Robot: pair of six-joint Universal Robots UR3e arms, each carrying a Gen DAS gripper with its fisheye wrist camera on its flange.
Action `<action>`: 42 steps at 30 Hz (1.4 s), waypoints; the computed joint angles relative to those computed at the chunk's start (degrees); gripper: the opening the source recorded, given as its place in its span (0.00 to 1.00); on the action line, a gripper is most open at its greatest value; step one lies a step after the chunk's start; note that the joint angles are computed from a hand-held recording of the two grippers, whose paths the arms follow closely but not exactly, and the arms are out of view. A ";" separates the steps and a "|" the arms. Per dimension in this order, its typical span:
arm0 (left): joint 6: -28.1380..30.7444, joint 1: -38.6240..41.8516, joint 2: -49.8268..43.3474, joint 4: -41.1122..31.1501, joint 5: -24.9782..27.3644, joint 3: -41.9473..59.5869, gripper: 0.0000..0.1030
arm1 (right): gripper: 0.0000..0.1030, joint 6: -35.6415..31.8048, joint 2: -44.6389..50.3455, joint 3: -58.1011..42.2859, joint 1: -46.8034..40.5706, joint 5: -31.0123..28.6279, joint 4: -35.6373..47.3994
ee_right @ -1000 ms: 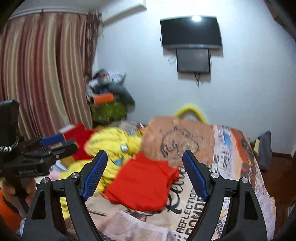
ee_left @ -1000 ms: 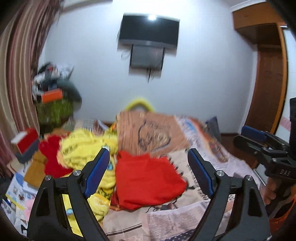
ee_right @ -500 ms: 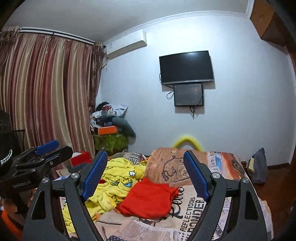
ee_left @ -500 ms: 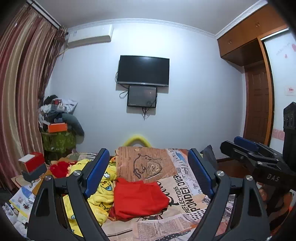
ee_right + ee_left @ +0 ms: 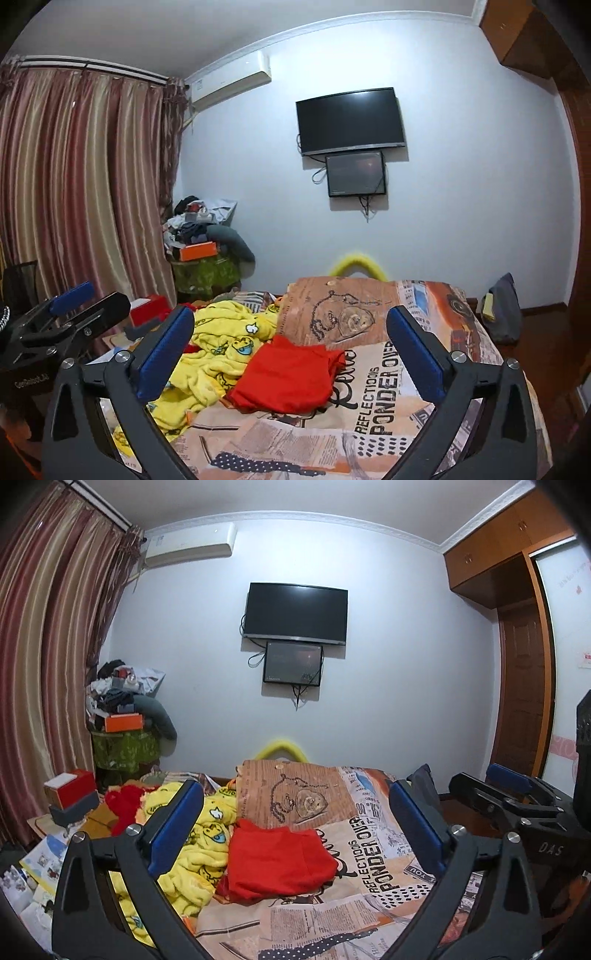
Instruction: Fold large clothes
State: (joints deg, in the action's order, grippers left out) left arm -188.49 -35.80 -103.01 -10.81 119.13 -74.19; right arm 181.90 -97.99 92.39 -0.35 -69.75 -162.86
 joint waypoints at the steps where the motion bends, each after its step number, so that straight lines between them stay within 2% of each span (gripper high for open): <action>1: -0.37 0.40 0.03 -0.34 -0.35 -0.06 0.98 | 1.00 -0.37 0.45 -0.68 0.16 -0.41 0.48; 12: -1.59 1.52 0.10 -0.75 -1.13 -1.77 0.98 | 1.00 -0.97 -1.75 2.78 0.26 -0.93 1.37; 42: -2.32 2.25 -0.62 -1.77 -2.35 -2.10 0.98 | 1.00 -2.29 -2.89 1.99 -1.29 -0.23 4.86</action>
